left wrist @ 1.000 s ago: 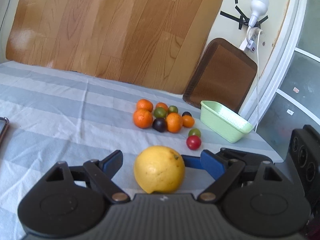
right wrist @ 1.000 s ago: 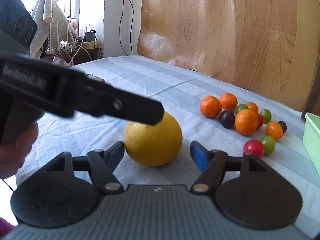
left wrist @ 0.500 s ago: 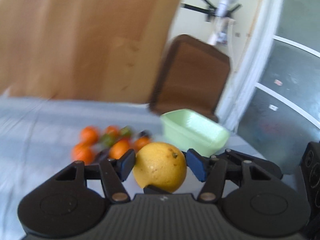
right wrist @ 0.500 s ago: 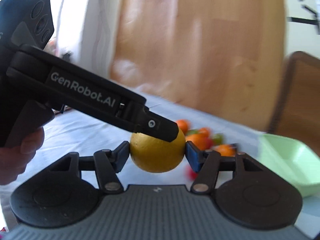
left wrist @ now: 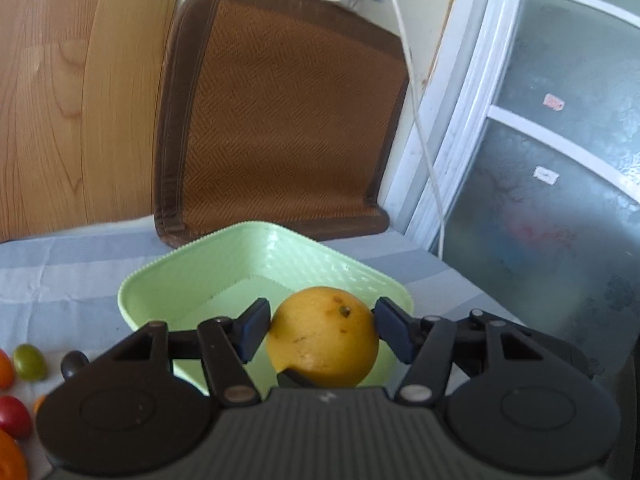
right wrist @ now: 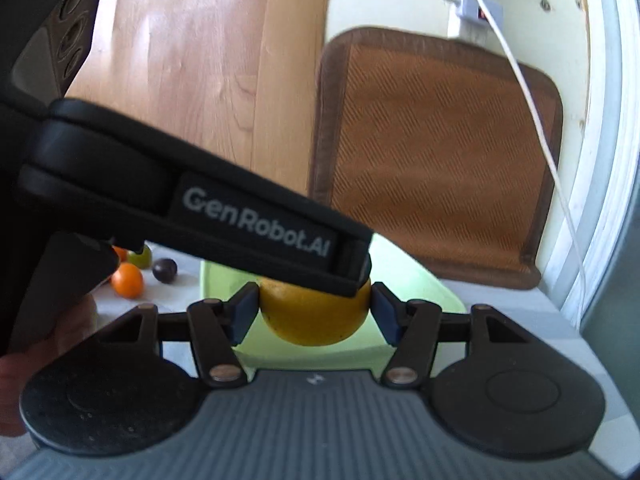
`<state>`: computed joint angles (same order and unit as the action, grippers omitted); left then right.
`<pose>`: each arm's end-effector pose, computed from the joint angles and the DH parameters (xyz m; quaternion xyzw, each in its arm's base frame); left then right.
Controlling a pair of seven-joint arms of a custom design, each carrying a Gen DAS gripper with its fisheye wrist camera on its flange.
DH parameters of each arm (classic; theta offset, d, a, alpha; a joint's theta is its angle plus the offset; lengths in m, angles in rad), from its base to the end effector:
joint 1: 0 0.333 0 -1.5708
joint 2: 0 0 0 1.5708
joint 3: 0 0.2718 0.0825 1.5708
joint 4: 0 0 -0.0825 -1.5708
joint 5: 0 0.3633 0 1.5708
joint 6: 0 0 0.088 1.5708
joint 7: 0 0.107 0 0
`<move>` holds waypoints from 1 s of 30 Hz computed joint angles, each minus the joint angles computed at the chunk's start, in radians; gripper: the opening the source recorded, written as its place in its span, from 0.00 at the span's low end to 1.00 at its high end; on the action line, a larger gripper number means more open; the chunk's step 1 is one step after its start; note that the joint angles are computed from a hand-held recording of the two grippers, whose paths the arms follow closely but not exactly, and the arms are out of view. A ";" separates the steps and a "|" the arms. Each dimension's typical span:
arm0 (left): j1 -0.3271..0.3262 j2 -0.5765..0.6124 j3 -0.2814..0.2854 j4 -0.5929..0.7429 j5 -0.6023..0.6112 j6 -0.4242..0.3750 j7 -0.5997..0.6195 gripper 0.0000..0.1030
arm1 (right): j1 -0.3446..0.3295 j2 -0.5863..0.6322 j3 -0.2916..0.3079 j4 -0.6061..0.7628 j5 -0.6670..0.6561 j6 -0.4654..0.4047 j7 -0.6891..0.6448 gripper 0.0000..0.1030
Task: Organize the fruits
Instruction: 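Carry the grapefruit with the left gripper into the green basket and release, then grasp a red tomato with the left gripper while the right gripper grasps a green tomato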
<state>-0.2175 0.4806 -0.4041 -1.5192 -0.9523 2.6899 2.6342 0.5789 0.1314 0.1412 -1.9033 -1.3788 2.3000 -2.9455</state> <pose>0.6029 -0.3397 0.4375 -0.3131 0.8092 -0.4960 0.0327 0.4663 0.3779 0.4384 -0.5428 0.6514 -0.4192 0.3244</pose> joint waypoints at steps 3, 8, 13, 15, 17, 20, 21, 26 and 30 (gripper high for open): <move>-0.001 -0.006 -0.006 -0.016 -0.015 0.025 -0.011 0.57 | 0.008 -0.018 0.000 -0.025 -0.078 -0.007 0.068 0.63; 0.088 -0.142 -0.073 -0.150 -0.282 0.074 0.216 0.60 | 0.017 -0.056 0.024 -0.078 -0.135 -0.036 0.166 0.61; 0.188 -0.390 -0.008 -0.369 -0.590 -0.003 0.459 0.60 | 0.020 -0.087 0.047 -0.100 -0.180 -0.092 0.299 0.29; 0.201 -0.460 0.047 -0.444 -0.631 0.001 0.497 0.59 | 0.021 -0.095 0.058 -0.098 -0.203 -0.044 0.369 0.22; 0.194 -0.495 0.088 -0.500 -0.617 0.063 0.522 0.58 | 0.008 -0.088 0.052 -0.082 -0.252 0.084 0.430 0.22; 0.179 -0.508 0.144 -0.555 -0.531 0.036 0.459 0.58 | -0.011 -0.009 0.038 0.015 -0.230 0.260 0.431 0.22; 0.170 -0.508 0.159 -0.568 -0.506 0.012 0.444 0.58 | -0.013 0.031 0.032 0.061 -0.181 0.292 0.398 0.22; 0.082 -0.451 0.181 -0.574 -0.447 0.067 0.472 0.63 | 0.004 0.168 -0.013 0.218 0.020 0.373 0.260 0.24; 0.063 -0.395 0.180 -0.535 -0.331 0.102 0.353 0.40 | 0.034 0.213 -0.040 0.271 0.118 0.385 0.172 0.26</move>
<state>-0.1540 0.0856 -0.2242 -2.0543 -1.2828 2.7917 2.9867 0.6126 0.3448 0.1008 -1.6320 -1.2606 2.6854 -2.7732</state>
